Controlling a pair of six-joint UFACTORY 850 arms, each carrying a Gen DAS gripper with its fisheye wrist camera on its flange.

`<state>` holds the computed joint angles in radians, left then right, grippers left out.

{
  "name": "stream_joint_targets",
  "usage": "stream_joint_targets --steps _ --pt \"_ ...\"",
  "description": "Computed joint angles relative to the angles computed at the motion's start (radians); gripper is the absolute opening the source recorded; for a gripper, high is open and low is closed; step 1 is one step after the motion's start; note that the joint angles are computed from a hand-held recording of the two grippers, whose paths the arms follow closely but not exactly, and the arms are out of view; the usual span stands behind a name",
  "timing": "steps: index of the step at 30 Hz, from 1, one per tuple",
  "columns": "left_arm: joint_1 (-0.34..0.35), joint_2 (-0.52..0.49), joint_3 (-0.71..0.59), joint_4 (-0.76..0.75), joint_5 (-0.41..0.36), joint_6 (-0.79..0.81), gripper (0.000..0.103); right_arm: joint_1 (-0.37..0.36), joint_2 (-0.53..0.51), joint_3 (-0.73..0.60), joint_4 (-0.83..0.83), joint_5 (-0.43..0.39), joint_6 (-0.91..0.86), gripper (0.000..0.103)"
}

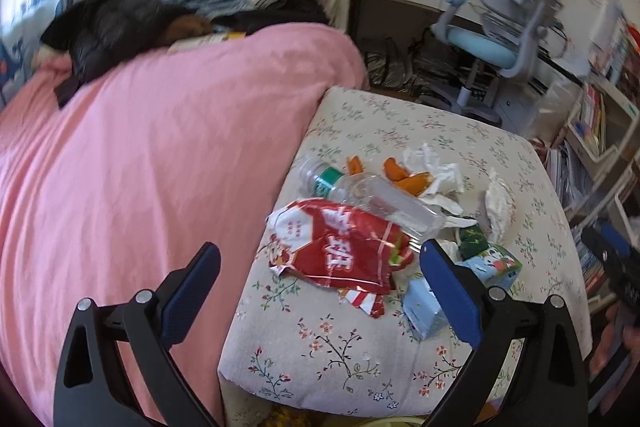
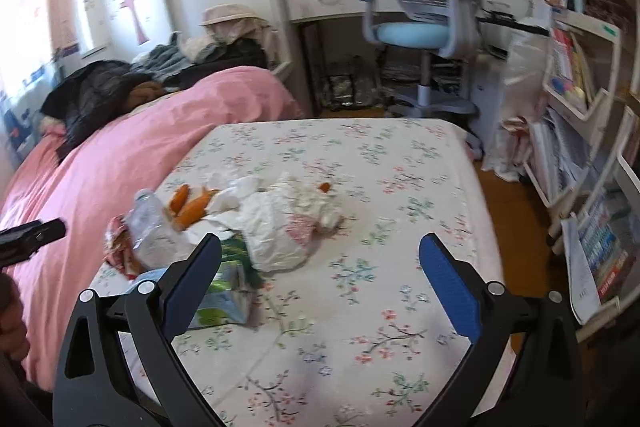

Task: Collect trash
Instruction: 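Grasp the milk carton with the right tool while the left tool grasps the red wrapper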

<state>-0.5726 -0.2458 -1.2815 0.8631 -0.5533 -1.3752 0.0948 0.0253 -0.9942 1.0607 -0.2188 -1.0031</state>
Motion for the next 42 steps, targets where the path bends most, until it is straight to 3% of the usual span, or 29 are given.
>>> stream_joint_targets --steps 3,8,14,20,28,33,37,39,42 --pt "0.018 0.002 0.009 -0.031 0.011 -0.010 0.095 0.009 -0.009 -0.003 -0.026 -0.077 -0.031 0.081" --pt "0.033 -0.012 0.005 -0.088 0.015 0.007 0.095 0.033 -0.014 0.002 -0.066 -0.173 -0.123 0.073" --pt "0.046 -0.031 -0.004 -0.161 0.015 0.054 0.095 0.076 -0.032 -0.009 -0.023 -0.189 -0.290 0.073" --pt "0.044 -0.045 -0.015 -0.218 0.044 0.120 0.095 0.114 -0.132 -0.095 0.021 -0.269 -0.400 0.075" --pt "0.040 -0.079 -0.058 -0.133 0.056 0.046 0.095 0.162 -0.229 -0.179 -0.229 -0.328 -0.283 0.079" --pt "0.066 -0.134 -0.115 -0.245 0.033 0.116 0.095 0.156 -0.190 -0.167 -0.303 -0.478 -0.295 0.077" --pt "0.091 -0.158 -0.128 -0.398 0.040 0.230 0.095 0.191 -0.185 -0.144 -0.349 -0.378 -0.255 0.077" --pt "0.094 -0.155 -0.119 -0.447 0.044 0.282 0.086 0.207 -0.205 -0.150 -0.395 -0.344 -0.206 0.077" --pt "0.098 -0.149 -0.109 -0.508 0.053 0.362 0.068 0.206 -0.214 -0.153 -0.435 -0.379 -0.188 0.072"
